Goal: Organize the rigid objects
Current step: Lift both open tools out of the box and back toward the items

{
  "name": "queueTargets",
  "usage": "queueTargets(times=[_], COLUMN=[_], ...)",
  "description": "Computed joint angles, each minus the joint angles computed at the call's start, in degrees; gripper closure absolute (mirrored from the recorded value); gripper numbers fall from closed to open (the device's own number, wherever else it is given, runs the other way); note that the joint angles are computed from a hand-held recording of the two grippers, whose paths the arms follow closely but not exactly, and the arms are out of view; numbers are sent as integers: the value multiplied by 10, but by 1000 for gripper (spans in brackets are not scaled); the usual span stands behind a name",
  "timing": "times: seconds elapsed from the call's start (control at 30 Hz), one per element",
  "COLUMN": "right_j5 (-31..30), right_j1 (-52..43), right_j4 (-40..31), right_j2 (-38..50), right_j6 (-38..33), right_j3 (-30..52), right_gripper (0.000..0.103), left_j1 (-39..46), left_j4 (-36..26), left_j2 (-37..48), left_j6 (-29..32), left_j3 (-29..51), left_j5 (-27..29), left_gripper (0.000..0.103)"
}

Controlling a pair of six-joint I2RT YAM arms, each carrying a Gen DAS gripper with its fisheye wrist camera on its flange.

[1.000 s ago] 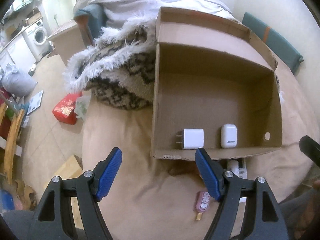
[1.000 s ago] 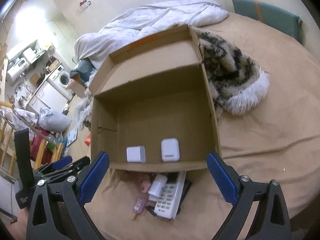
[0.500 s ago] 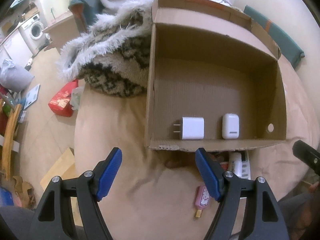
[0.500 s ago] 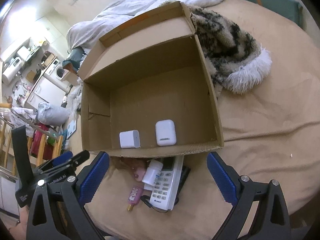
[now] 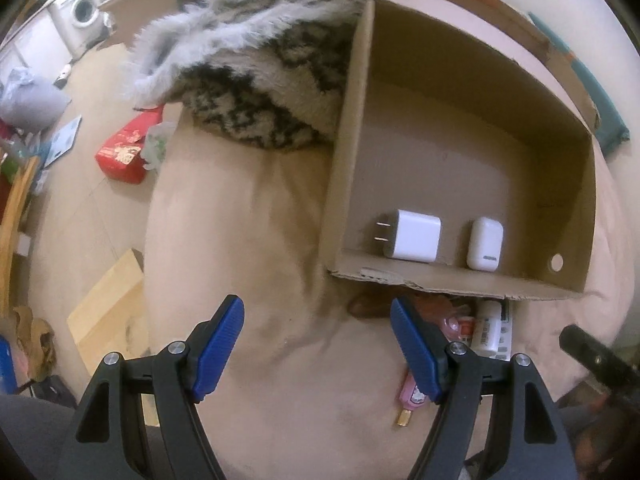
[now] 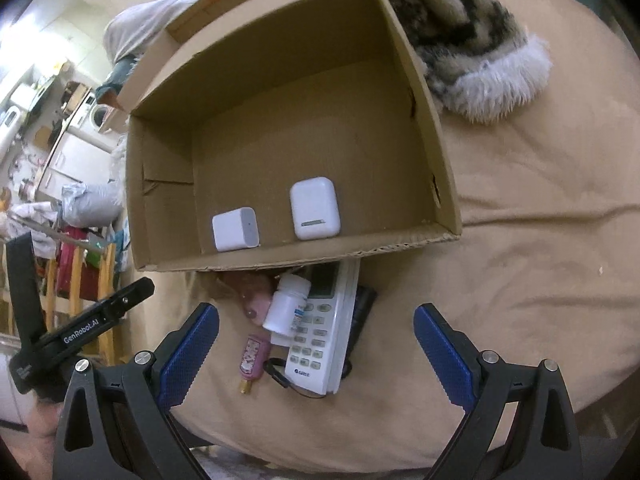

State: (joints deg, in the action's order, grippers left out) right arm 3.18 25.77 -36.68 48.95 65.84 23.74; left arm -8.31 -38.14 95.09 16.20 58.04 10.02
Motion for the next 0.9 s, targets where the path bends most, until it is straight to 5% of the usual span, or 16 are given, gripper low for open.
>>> queueTargets(times=[0.3, 0.7, 0.9], right_j5=[-36, -49, -53], right_j1=[-39, -54, -59], right_j4=[31, 41, 42], right_j2=[33, 40, 55], right_j6=[-27, -35, -42], right_j3=[0, -8, -4], right_gripper=[0, 0, 0], left_j1=[-85, -101, -106], left_j4=[-36, -61, -62], left_j2=[105, 244, 248], left_j6=[22, -23, -7], left_j3=[34, 136, 140], left_j5=[3, 48, 46], left_gripper=[29, 0, 0])
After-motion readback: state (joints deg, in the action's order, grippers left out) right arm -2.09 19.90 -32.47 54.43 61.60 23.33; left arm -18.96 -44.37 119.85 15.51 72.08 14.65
